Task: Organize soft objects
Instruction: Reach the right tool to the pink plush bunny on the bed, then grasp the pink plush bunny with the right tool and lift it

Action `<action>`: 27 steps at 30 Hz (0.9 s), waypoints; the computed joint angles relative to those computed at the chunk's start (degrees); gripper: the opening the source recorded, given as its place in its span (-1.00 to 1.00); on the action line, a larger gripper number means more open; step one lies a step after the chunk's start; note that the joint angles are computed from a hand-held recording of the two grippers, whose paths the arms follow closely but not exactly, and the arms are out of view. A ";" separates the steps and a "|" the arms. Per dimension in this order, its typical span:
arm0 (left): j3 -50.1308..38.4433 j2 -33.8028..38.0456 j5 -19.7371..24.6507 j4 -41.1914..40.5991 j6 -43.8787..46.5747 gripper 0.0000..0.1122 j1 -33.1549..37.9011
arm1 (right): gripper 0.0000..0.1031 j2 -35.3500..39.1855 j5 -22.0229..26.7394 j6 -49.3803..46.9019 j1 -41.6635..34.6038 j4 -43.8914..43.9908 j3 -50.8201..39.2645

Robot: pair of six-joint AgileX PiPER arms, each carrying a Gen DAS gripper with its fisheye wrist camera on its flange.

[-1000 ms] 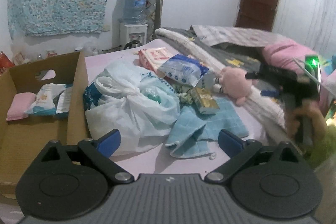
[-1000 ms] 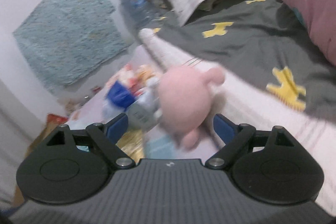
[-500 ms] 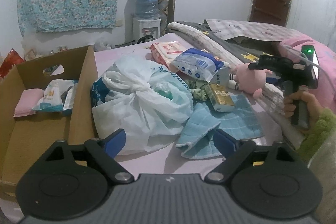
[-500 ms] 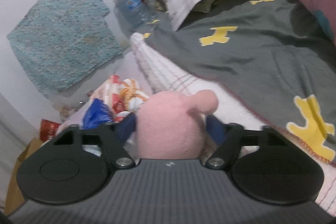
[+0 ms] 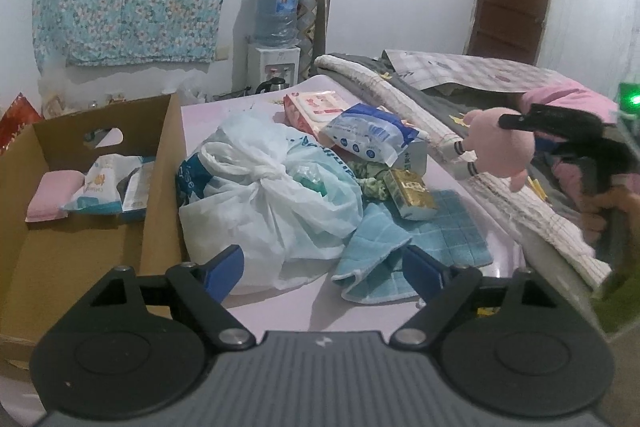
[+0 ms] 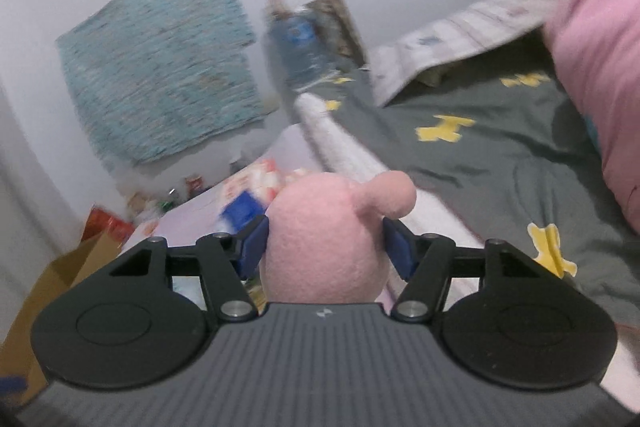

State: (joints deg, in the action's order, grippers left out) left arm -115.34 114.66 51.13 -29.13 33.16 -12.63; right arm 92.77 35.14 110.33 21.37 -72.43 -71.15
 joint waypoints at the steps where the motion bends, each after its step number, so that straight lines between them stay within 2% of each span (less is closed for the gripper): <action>1: 0.81 -0.49 -0.35 -0.33 0.50 0.57 0.10 | 0.19 -0.79 0.37 -3.13 1.30 1.75 -0.39; 6: 5.25 -2.74 -1.63 -2.18 3.39 0.56 0.24 | 0.19 0.54 3.30 -25.80 7.17 15.07 -6.38; 10: 8.07 -3.76 -2.05 -2.78 4.75 0.44 -0.08 | 0.19 10.05 14.64 -44.31 12.62 22.79 -18.17; 14: 9.92 -4.27 -1.70 -3.04 5.78 0.31 0.05 | 0.28 16.22 18.04 -55.35 15.78 28.32 -25.33; 18: 10.56 -4.24 -0.88 -2.41 6.08 0.31 0.09 | 0.42 20.76 22.71 -60.96 20.39 25.66 -31.11; 23: 11.30 -4.01 0.52 -2.42 6.02 0.31 0.05 | 0.48 18.91 19.27 -61.50 20.71 29.65 -30.57; 25: 11.62 -3.90 1.16 -2.47 6.20 0.31 -0.20 | 0.51 16.46 15.14 -59.67 19.88 32.03 -27.46; 27: 11.92 -3.72 1.80 -2.65 6.88 0.31 -0.44 | 0.52 13.41 9.01 -57.46 18.47 34.98 -22.73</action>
State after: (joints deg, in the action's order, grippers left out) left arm -103.42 110.94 52.93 -31.78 40.04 -13.08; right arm 106.18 44.16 52.87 39.84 -37.44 -93.88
